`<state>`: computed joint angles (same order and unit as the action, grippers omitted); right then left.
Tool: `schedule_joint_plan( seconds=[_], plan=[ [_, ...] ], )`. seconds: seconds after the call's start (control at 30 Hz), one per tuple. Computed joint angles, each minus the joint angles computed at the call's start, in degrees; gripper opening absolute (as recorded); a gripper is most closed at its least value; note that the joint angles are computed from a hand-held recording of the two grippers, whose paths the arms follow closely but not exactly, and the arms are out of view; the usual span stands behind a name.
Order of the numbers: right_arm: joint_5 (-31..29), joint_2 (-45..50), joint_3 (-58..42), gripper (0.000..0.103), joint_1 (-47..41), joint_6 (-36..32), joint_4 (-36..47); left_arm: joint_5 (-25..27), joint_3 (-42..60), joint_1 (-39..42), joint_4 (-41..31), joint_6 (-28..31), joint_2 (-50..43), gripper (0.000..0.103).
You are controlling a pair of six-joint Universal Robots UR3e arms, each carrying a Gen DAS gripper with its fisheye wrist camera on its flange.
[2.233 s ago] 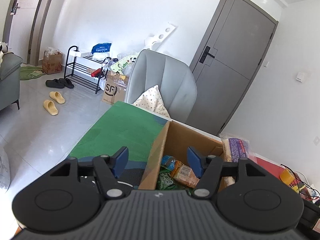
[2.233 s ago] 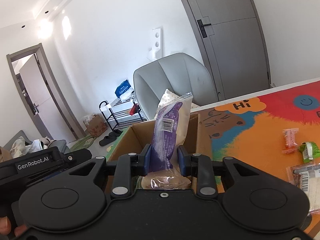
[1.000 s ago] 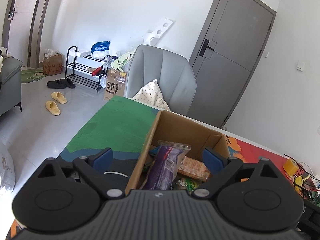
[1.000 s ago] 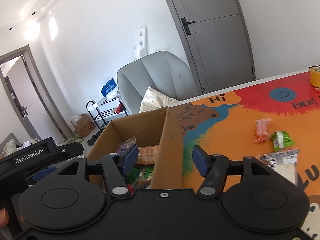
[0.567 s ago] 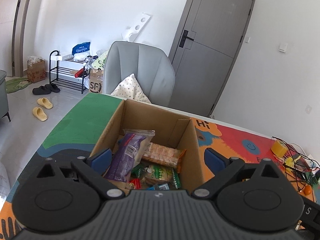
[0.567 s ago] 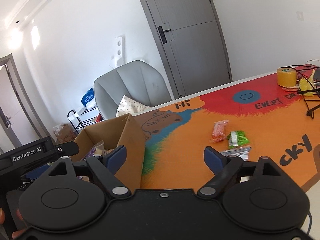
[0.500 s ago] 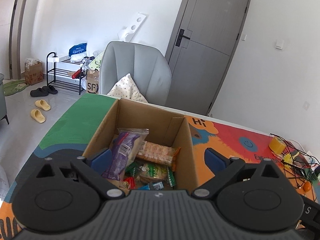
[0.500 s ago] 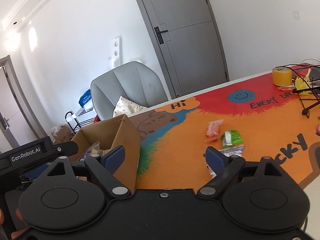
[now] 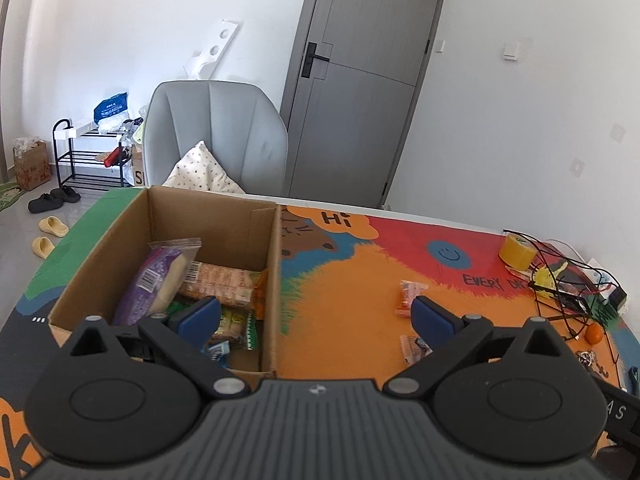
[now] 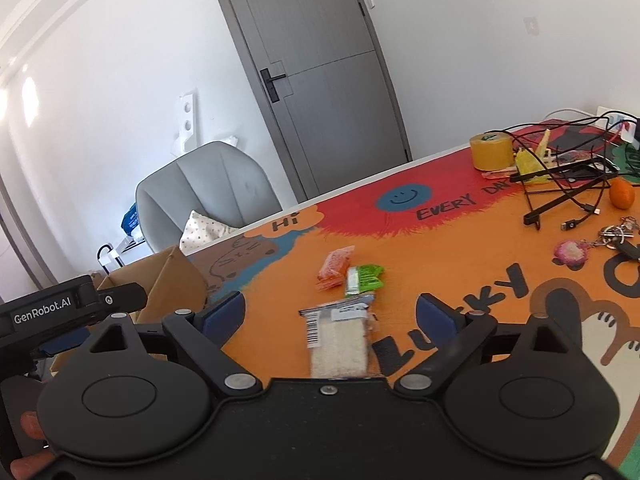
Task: Organize snacks
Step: 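Move both open tools back to the remaining snacks on the table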
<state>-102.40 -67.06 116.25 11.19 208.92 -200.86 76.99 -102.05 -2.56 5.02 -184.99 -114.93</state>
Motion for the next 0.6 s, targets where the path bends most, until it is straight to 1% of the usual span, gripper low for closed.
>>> schedule_joint_plan(
  seconds=[0.2,0.6],
  plan=[
    [2.06,-1.63,6.86,0.093,-4.3,0.55,-5.03,1.55,2.6,-4.02,-0.15,0.63,-2.32,0.101],
    [6.32,-1.54,13.96,0.092,-10.12,0.97,-11.3,5.56,10.77,-10.53,-4.08,-0.13,-9.89,0.101]
  ],
)
